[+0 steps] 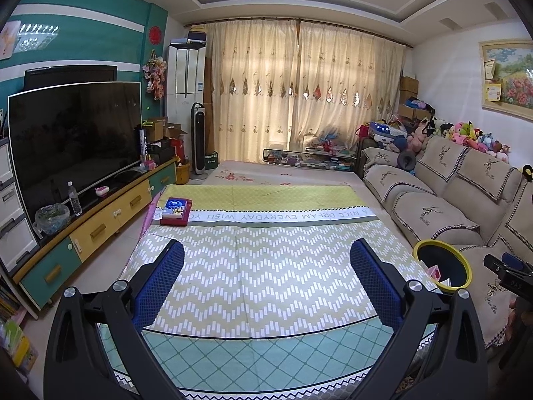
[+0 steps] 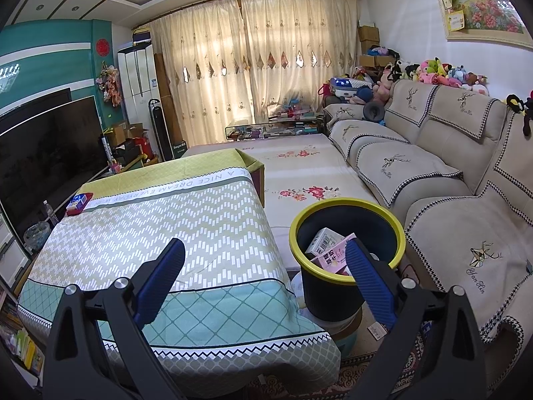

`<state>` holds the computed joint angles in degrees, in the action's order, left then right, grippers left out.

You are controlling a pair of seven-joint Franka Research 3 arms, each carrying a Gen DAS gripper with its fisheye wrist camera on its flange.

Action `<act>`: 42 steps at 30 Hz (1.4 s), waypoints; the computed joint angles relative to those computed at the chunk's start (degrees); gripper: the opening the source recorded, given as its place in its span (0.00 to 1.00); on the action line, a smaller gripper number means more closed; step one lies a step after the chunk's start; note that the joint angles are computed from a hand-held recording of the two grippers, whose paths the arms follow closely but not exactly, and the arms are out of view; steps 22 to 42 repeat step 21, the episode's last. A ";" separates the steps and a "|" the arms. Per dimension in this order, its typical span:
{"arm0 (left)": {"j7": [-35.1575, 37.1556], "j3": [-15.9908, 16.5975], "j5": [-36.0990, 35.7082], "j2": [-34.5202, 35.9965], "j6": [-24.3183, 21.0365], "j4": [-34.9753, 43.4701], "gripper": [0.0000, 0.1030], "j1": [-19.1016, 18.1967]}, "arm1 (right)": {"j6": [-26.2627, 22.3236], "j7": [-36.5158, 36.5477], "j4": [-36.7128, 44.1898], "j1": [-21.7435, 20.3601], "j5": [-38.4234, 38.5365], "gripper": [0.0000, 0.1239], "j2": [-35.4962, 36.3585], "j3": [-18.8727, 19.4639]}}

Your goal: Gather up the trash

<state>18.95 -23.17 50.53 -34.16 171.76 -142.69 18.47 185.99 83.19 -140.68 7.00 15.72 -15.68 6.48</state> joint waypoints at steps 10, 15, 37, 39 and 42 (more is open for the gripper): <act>-0.95 0.07 0.92 1.12 2.16 0.24 0.95 1.02 | 0.60 -0.20 -0.54 0.71 0.22 0.74 0.27 -0.37; 5.61 4.46 -2.67 6.72 -0.96 3.47 0.95 -3.41 | 0.38 -2.01 2.53 6.21 0.97 0.77 3.74 -4.65; 8.37 8.36 -2.64 22.58 -6.46 13.94 0.95 -3.57 | -9.58 -8.19 17.65 9.08 4.67 0.77 14.98 -4.57; 8.37 8.36 -2.64 22.58 -6.46 13.94 0.95 -3.57 | -9.58 -8.19 17.65 9.08 4.67 0.77 14.98 -4.57; 8.37 8.36 -2.64 22.58 -6.46 13.94 0.95 -3.57 | -9.58 -8.19 17.65 9.08 4.67 0.77 14.98 -4.57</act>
